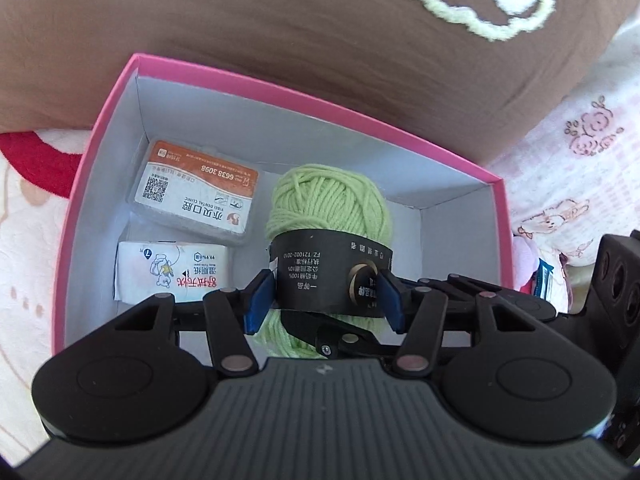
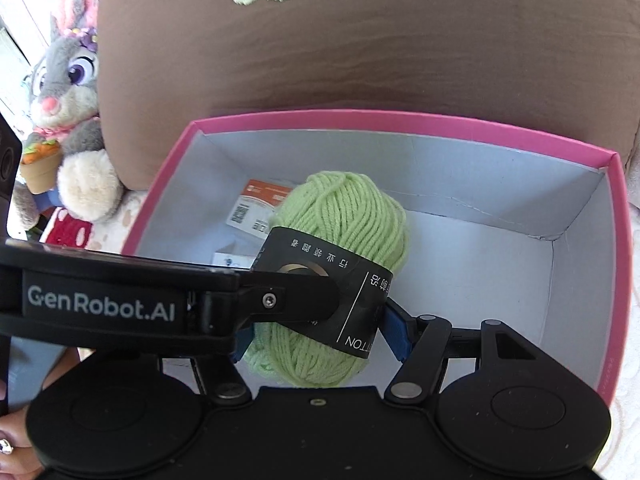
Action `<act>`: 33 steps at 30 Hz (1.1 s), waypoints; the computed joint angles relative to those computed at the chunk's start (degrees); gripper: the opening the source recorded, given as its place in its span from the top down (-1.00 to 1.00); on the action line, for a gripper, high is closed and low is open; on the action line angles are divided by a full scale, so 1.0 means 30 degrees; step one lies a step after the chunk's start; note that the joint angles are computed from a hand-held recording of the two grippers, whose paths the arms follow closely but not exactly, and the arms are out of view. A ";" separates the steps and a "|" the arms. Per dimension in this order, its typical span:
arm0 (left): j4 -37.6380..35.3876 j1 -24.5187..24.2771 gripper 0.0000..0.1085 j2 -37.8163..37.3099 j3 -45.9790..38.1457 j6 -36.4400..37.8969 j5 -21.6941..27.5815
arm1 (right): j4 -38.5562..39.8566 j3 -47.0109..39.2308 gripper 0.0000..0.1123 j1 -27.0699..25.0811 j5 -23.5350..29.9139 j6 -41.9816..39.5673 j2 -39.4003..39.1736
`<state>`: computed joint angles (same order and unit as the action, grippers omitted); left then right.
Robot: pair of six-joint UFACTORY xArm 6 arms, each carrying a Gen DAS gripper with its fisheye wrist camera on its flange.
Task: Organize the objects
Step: 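Lower the yarn ball into the pink box and open the left gripper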
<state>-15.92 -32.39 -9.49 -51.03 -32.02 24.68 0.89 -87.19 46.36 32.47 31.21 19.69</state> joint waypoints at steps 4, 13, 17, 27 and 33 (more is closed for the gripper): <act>-0.0430 0.0203 -0.01 0.0414 -0.0116 0.0137 0.0102 | -0.0443 -0.0840 -0.23 0.0093 0.1388 0.0037 0.0503; -0.0607 0.0374 0.08 0.0670 0.0025 0.0482 -0.0924 | -0.0061 -0.1201 -0.32 -0.0133 0.0882 -0.1672 0.0968; -0.0064 0.0340 0.09 0.0843 0.0001 0.0428 -0.1097 | 0.1733 -0.0494 -0.32 -0.0304 0.1100 -0.4066 0.0304; -0.0965 0.0359 0.17 0.0799 0.0440 0.0456 -0.2390 | -0.3423 -0.0259 0.05 0.0060 0.0629 -0.2236 0.0217; 0.0373 0.0368 0.25 0.0726 0.0325 -0.0305 -0.2014 | -0.3936 -0.1568 0.05 0.0192 0.1346 -0.2328 0.1029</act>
<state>-14.80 -31.28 -7.31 -50.06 -32.93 18.63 -10.92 -91.90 46.93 36.51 24.23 22.78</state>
